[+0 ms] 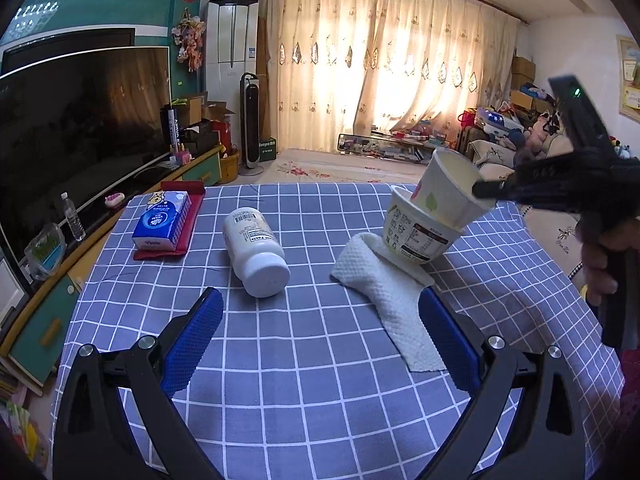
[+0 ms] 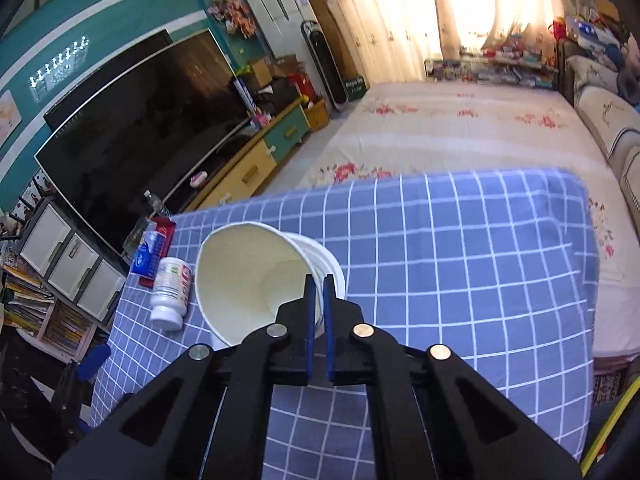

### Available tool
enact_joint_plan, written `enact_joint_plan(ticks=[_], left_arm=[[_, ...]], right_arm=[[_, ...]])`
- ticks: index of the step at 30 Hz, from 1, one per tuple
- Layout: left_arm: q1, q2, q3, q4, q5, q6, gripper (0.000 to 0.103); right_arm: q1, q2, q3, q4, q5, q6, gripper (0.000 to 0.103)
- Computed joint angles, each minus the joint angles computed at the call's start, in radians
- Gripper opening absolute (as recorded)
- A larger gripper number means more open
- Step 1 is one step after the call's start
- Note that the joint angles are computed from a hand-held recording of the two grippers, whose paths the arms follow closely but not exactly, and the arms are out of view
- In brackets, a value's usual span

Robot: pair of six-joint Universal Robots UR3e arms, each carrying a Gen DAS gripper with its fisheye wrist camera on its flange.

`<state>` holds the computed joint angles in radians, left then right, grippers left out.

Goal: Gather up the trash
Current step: 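Carry the paper cup to the bin and open the right gripper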

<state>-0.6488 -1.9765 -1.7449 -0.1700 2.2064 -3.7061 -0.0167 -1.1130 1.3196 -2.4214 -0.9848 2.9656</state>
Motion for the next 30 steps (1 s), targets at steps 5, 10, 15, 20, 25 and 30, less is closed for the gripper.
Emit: enact_joint_plan(ticks=[5,10,15,20,25,30], left_arm=[[-0.003,-0.007,0.015,-0.017,0.001,0.005,0.097],[-0.001,-0.012,0.021,-0.023,-0.007,0.01,0.097],[-0.006,-0.016,0.028,-0.024,-0.009,0.015,0.097],[-0.012,-0.018,0.032,-0.027,-0.003,0.017,0.097],[-0.025,-0.022,0.047,-0.034,0.008,0.023,0.097],[-0.039,-0.031,0.065,-0.044,0.016,0.03,0.097]], right_arm=[[-0.027,-0.052,0.019,0.009,0.04,0.004,0.004],[-0.094,-0.177,0.117,-0.003,0.112,0.004,0.004],[-0.272,-0.437,0.339,-0.004,0.205,-0.056,0.004],[-0.615,-0.779,0.618,0.137,0.301,-0.209,0.004],[-0.906,-0.921,0.762,0.297,0.26,-0.379,0.004],[-1.004,-0.799,0.864,0.117,0.118,-0.366,0.004]])
